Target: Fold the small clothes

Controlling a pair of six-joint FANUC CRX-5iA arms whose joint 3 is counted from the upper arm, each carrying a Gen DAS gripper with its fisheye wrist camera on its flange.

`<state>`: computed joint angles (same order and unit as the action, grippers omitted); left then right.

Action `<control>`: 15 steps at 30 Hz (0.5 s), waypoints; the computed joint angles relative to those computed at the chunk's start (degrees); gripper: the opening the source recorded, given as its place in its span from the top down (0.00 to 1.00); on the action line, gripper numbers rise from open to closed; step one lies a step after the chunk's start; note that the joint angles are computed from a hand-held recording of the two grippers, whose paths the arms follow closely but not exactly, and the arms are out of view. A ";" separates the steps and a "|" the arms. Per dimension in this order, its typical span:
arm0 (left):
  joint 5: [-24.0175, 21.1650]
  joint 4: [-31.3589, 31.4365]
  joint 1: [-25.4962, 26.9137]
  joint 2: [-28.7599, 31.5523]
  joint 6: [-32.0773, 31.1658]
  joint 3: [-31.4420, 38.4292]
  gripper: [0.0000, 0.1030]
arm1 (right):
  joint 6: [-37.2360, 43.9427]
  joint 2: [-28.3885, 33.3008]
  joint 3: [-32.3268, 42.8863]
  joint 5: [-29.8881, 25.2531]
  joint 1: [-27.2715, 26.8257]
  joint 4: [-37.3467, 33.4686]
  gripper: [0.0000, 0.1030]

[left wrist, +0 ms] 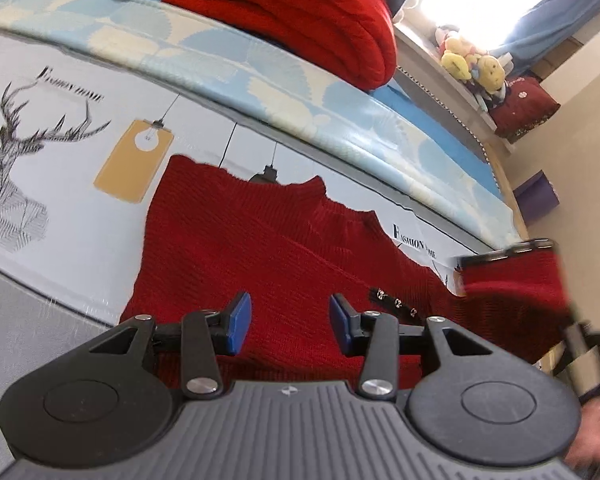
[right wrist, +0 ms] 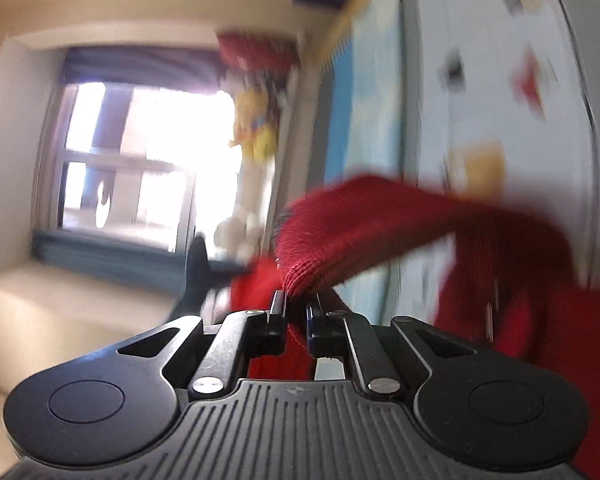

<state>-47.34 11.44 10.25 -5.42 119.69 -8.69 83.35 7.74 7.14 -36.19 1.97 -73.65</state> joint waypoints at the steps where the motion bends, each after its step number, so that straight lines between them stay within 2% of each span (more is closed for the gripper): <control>1: -0.20 0.31 -0.05 -0.07 0.25 -0.28 0.53 | 0.48 -0.23 -1.44 -2.34 0.74 -0.32 0.91; 3: -0.28 1.83 0.01 -0.29 -0.06 -1.33 0.53 | -3.53 0.25 -3.03 -4.58 4.57 5.57 0.91; 5: -0.16 2.43 -0.19 -0.65 0.27 -2.26 0.53 | -7.10 2.95 -2.34 -9.41 6.89 8.82 0.92; 8: -1.01 0.47 -1.12 -0.66 1.52 -2.30 0.53 | -13.00 3.84 -2.77 -11.19 11.64 19.47 0.92; 12: -2.68 -1.31 -1.08 -0.45 3.33 -2.17 0.53 | -20.42 3.62 -4.01 -13.24 14.49 27.52 0.92; 15: -1.76 -2.00 -0.22 -0.74 3.78 -2.75 0.51 | -21.06 3.58 -3.62 -13.99 15.85 30.33 0.92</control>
<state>-49.10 9.44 10.03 -6.16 123.47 -11.44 62.28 11.33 3.51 -50.18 17.82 -43.32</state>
